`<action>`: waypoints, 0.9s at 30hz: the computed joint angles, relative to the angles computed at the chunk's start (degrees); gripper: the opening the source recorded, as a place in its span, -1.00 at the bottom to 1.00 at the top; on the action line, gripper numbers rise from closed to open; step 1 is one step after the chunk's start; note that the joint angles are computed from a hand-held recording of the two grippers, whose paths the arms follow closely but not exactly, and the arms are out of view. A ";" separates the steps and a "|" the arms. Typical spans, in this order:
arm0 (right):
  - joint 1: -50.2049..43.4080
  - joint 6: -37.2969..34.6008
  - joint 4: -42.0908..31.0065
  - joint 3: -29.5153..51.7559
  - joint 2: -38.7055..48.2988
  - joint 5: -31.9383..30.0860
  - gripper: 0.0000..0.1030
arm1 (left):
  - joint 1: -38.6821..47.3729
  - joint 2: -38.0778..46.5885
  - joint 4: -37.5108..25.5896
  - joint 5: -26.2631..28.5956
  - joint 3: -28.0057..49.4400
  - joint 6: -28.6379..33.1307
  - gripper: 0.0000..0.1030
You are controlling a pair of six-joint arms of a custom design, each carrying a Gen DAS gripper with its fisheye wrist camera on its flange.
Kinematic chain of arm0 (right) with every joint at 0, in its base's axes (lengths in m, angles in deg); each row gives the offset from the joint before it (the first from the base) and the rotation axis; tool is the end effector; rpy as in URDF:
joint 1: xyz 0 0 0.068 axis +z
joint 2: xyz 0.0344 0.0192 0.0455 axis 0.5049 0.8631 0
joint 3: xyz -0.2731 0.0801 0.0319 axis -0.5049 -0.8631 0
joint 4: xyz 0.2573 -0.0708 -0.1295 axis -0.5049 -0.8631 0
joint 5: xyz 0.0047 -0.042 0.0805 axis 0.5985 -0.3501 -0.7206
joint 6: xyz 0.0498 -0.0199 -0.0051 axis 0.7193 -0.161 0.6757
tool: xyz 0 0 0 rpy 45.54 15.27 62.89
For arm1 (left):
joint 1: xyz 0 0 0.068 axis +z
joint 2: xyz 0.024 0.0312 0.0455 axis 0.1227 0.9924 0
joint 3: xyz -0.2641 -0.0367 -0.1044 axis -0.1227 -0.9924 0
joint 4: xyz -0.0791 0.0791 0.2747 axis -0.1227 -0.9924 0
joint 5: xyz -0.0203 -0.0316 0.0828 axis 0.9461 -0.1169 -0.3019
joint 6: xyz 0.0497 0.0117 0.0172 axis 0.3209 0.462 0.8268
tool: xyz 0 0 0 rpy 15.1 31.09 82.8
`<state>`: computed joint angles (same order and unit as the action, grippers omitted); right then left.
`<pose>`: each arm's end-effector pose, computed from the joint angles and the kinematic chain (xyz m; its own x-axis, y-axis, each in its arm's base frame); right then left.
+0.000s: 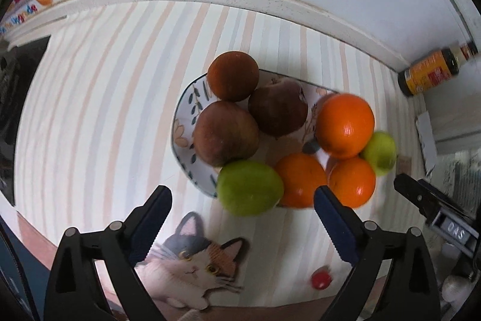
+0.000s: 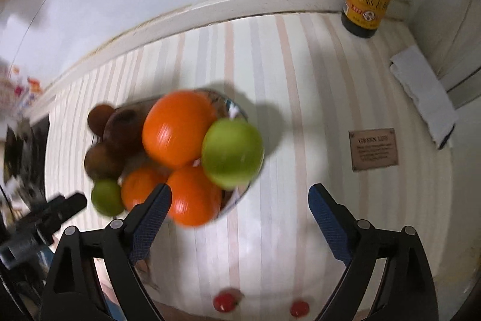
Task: Organize fruits
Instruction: 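Lift both tools away from the plate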
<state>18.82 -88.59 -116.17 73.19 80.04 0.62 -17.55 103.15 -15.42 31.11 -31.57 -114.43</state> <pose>0.2610 -0.0453 0.1249 -0.9743 0.0709 -0.2140 0.0311 0.9825 0.1839 0.2339 -0.1079 0.1504 -0.9728 -0.1619 -0.1657 -0.1402 0.9808 -0.1354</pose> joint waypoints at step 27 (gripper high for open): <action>-9.64 -13.59 -43.59 0.13 -54.65 -4.55 0.83 | -30.91 -30.91 -37.61 -17.30 5.88 -24.27 0.88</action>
